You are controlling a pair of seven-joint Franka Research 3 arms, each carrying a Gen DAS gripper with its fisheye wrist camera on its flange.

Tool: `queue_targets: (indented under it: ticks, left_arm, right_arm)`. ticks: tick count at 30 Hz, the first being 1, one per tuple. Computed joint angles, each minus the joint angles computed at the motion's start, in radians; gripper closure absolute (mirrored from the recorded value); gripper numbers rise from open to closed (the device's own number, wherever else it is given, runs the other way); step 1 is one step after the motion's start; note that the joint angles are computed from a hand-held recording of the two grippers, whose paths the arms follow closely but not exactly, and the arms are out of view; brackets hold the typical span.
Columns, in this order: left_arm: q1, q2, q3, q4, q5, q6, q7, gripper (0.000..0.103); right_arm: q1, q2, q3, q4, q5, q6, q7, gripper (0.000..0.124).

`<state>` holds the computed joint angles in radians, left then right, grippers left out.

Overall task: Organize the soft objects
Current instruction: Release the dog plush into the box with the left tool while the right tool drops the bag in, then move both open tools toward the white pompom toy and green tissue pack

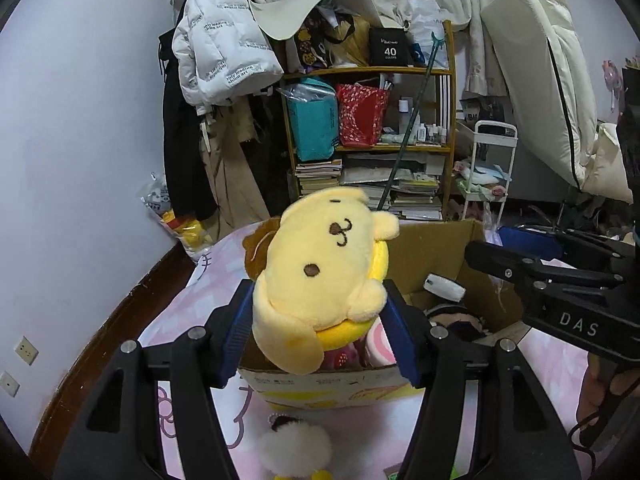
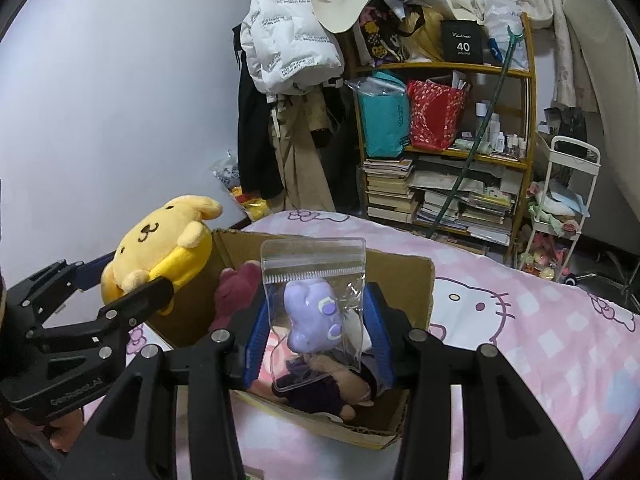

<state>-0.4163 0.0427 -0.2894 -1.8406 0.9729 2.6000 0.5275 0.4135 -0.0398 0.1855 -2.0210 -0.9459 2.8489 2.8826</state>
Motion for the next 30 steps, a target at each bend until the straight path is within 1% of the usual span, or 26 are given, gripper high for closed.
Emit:
queue_targets:
  ticks: [2,5,8,10,11,12,14,16,20,22,25,26,27,30]
  left_arm:
    - [-0.003,0.001,-0.002,0.0,-0.001,-0.014,0.006,0.04]
    - [-0.013,-0.006,-0.008,-0.002,0.024,-0.051,-0.008,0.032]
    - [-0.015,-0.02,-0.013,-0.013,0.034,-0.062,-0.008,0.03]
    - [-0.015,-0.03,-0.017,-0.018,0.017,-0.071,0.007,0.027]
    - [-0.013,-0.034,-0.018,-0.02,0.006,-0.072,0.016,0.022]
    - [-0.011,-0.042,-0.019,-0.027,-0.006,-0.068,0.021,0.018]
    - [-0.005,-0.061,-0.021,-0.045,-0.014,-0.058,0.013,0.017]
    - [-0.001,-0.07,-0.027,-0.051,-0.024,-0.072,0.02,0.016]
    - [0.003,-0.092,-0.039,-0.063,-0.058,-0.118,0.03,0.015]
    - [0.008,-0.113,-0.041,-0.077,-0.085,-0.123,0.029,0.015]
    - [0.016,-0.144,-0.048,-0.098,-0.119,-0.13,0.043,0.015]
    - [0.018,-0.156,-0.051,-0.105,-0.124,-0.137,0.048,0.015]
    - [0.02,-0.169,-0.054,-0.113,-0.133,-0.144,0.058,0.015]
    - [0.026,-0.207,-0.06,-0.141,-0.175,-0.152,0.082,0.015]
  right_arm:
    - [0.003,0.005,-0.003,-0.001,0.04,0.004,-0.031,0.076]
    - [0.007,0.009,-0.005,-0.005,0.097,0.005,-0.076,0.076]
    - [0.011,0.005,-0.006,-0.015,0.147,-0.003,-0.116,0.075]
    - [0.011,0.001,-0.005,-0.02,0.175,-0.008,-0.136,0.074]
    - [0.01,-0.002,-0.004,-0.023,0.175,-0.006,-0.134,0.067]
    - [0.008,-0.006,-0.003,-0.026,0.173,-0.001,-0.128,0.054]
    - [0.004,-0.007,0.001,-0.027,0.161,0.008,-0.123,0.038]
    - [0.0,-0.015,0.006,-0.031,0.148,0.012,-0.115,0.036]
    - [-0.003,-0.037,0.018,-0.045,0.179,0.001,-0.13,0.03]
    - [-0.008,-0.058,0.033,-0.055,0.168,-0.023,-0.116,0.03]
    - [-0.012,-0.087,0.055,-0.066,0.178,-0.059,-0.131,0.028]
    - [-0.012,-0.097,0.061,-0.07,0.187,-0.069,-0.139,0.024]
    - [-0.015,-0.106,0.068,-0.075,0.192,-0.072,-0.139,0.021]
    - [-0.028,-0.143,0.091,-0.101,0.21,-0.07,-0.131,0.021]
